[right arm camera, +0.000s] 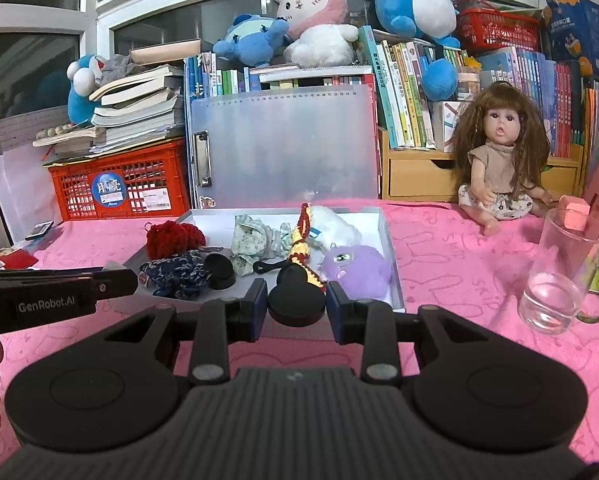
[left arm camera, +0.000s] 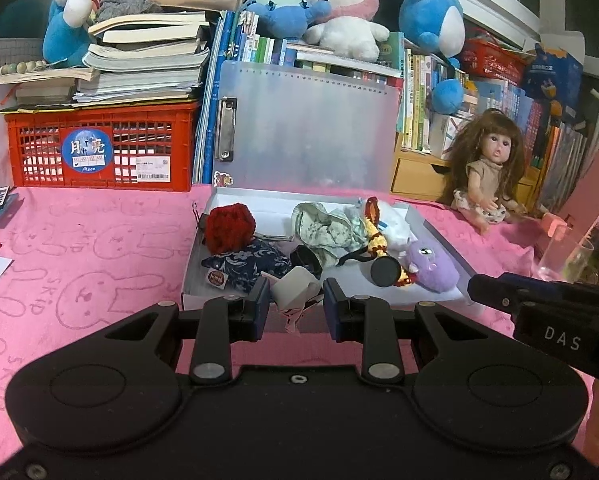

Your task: Organize objects

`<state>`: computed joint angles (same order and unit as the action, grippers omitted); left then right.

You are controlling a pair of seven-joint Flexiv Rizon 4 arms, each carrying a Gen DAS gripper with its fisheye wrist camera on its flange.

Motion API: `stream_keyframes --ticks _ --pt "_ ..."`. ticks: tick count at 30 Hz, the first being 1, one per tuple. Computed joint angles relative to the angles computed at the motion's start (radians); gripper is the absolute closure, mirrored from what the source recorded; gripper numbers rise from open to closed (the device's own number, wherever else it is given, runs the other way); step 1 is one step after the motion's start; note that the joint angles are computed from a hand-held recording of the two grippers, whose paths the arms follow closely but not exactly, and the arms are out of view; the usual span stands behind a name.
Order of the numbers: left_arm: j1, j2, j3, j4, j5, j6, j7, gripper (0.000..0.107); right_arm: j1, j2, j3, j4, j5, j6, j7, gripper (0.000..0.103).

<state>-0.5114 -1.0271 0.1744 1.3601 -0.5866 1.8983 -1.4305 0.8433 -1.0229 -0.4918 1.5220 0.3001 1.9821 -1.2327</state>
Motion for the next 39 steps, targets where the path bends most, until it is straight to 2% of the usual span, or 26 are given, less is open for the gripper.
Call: stream_keyframes --ticks 7,10,15,21,25,28,30,36,39 --pt "0.013 -0.021 0.01 -0.051 0.01 -0.053 -0.023 0.08 -0.074 0.02 0.073 -0.032 -0.06 -0.042 0.044 0.065" --pt "0.009 -0.035 0.039 -0.079 0.015 -0.087 -0.048 0.08 -0.103 0.022 0.098 -0.047 -0.094 -0.055 0.07 0.065" --pt "0.027 -0.058 0.058 -0.136 0.061 -0.133 -0.098 0.08 -0.138 0.016 0.12 -0.079 -0.148 -0.08 0.109 0.065" --pt "0.074 -0.093 0.045 -0.233 0.129 -0.214 -0.153 0.08 -0.235 0.007 0.217 -0.149 -0.248 -0.117 0.162 0.065" --pt "0.093 -0.12 0.043 -0.294 0.169 -0.276 -0.191 0.079 -0.276 -0.009 0.252 -0.197 -0.311 -0.175 0.205 0.066" --pt "0.117 -0.142 0.017 -0.345 0.2 -0.318 -0.21 0.08 -0.309 -0.023 0.284 -0.234 -0.367 -0.219 0.234 0.066" --pt "0.131 -0.151 -0.004 -0.365 0.223 -0.327 -0.22 0.08 -0.358 -0.033 0.351 -0.267 -0.415 -0.253 0.245 0.066" --pt "0.193 -0.161 -0.133 -0.395 0.316 -0.336 -0.187 0.08 -0.461 -0.064 0.51 -0.323 -0.509 -0.312 0.254 0.066" --pt "0.205 -0.176 -0.159 -0.423 0.336 -0.358 -0.172 0.079 -0.497 -0.08 0.575 -0.351 -0.539 -0.343 0.24 0.066"
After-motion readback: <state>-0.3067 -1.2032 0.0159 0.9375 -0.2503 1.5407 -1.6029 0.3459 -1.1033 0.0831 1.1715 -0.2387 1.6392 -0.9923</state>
